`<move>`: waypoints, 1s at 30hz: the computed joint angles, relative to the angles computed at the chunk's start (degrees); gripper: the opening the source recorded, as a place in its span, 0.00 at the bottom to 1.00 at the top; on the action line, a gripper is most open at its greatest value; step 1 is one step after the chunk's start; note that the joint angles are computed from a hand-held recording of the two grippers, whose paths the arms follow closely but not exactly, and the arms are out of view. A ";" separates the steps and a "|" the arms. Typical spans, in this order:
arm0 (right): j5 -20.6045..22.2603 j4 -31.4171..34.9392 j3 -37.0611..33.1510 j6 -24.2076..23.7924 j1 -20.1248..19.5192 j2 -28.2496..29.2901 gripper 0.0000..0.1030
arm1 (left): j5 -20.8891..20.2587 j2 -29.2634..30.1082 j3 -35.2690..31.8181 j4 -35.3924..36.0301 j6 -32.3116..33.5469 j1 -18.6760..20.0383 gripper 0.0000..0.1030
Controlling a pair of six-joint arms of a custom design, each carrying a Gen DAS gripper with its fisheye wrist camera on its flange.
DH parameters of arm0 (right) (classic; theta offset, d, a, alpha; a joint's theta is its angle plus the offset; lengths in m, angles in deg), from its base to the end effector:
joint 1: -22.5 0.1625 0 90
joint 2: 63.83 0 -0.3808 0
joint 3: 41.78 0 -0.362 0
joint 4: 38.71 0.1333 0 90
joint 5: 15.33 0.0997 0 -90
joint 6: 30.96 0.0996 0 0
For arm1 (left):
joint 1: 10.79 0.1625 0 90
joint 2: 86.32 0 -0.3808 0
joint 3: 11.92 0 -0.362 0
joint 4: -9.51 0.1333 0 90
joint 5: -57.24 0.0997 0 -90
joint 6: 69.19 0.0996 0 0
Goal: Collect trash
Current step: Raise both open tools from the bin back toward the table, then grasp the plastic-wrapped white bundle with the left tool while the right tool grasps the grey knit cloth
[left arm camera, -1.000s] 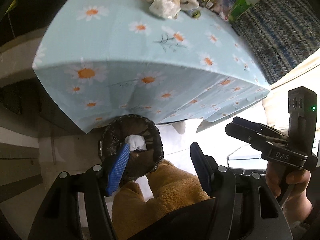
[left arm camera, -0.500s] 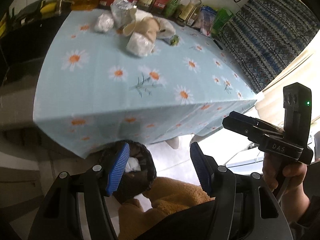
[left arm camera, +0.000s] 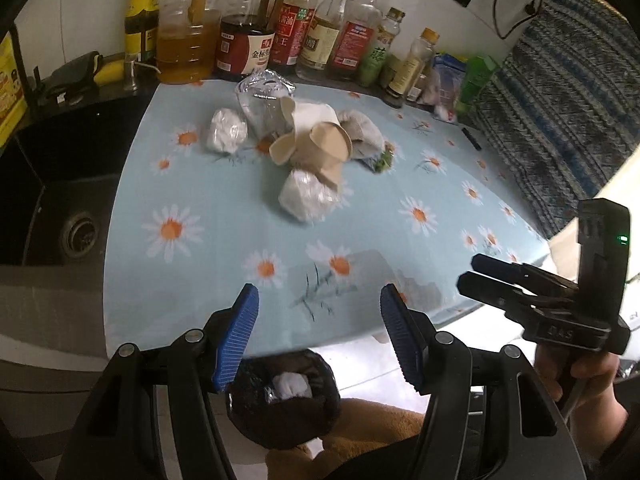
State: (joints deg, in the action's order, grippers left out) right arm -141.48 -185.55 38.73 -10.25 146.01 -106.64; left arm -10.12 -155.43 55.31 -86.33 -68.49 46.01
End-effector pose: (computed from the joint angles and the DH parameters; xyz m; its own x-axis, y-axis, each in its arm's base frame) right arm 0.4411 -0.5311 0.1566 -0.9141 0.0124 0.4053 -0.2120 0.8374 -0.5038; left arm -0.1897 -0.6034 0.4524 -0.7939 0.4722 -0.3831 0.5523 0.8235 -0.1297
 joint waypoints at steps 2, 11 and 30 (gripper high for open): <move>0.74 -0.66 -0.25 -1.31 -0.77 -0.23 0.67 | 1.01 1.99 -1.23 -0.54 -0.19 -0.02 0.59; 3.82 -1.36 -1.59 -6.55 -4.60 -1.90 0.67 | 3.65 10.49 -8.03 -0.33 -2.15 0.55 0.75; 11.74 3.46 -7.81 -14.72 -12.21 -2.12 0.67 | 12.32 20.69 -14.31 -0.30 -1.69 1.55 0.73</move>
